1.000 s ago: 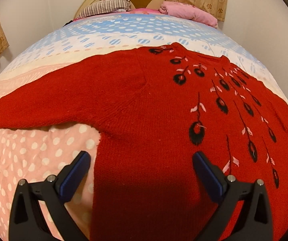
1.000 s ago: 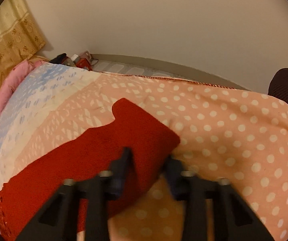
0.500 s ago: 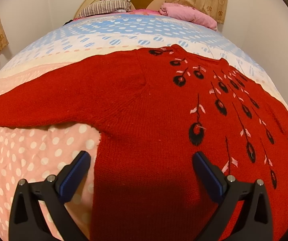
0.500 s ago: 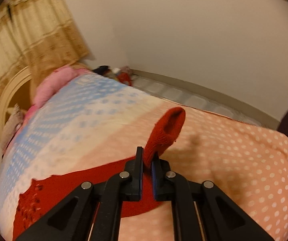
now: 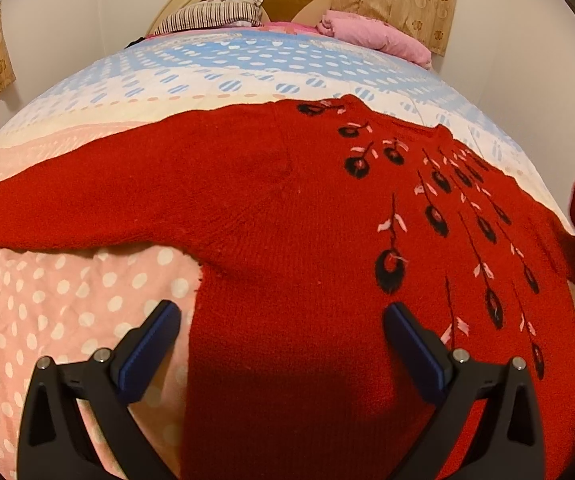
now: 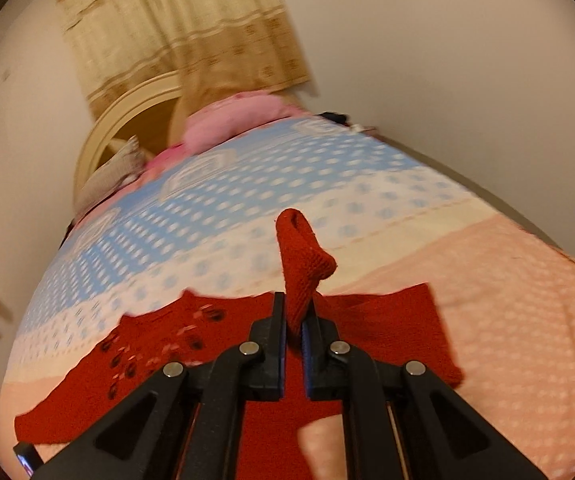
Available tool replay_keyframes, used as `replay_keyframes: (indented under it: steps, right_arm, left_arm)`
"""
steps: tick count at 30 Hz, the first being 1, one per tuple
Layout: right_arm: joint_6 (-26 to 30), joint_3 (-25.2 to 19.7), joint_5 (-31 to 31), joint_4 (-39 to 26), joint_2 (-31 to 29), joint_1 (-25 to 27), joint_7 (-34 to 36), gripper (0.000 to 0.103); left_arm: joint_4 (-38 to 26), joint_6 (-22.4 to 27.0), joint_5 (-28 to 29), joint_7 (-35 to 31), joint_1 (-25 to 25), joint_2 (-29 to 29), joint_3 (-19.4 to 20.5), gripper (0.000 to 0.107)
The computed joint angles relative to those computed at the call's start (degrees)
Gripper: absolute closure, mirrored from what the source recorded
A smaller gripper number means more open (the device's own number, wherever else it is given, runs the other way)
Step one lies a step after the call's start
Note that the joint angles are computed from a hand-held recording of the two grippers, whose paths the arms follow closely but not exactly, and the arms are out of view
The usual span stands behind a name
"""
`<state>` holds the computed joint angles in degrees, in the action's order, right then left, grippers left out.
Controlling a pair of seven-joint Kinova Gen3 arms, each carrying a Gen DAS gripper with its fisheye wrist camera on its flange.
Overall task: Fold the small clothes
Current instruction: 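Carry the sleeve across the cardigan body with the right gripper and release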
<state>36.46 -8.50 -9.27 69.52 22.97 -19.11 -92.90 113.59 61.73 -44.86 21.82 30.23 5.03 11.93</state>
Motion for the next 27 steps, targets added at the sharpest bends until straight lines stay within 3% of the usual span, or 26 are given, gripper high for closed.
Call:
replay_keyframes:
  steps: [16, 27]
  right_arm:
    - [-1.93, -4.72, -1.48, 0.91, 5.32, -9.89, 0.97, 0.098]
    - [5.68, -11.34, -7.3, -6.08, 13.22, -12.75, 14.47, 0.098]
  left_arm:
    - [3.86, -3.39, -4.0, 7.13, -0.73, -2.62, 1.21, 0.004]
    - [6.82, -4.54, -7.29, 14.51, -1.48, -4.57, 2.77, 0.004]
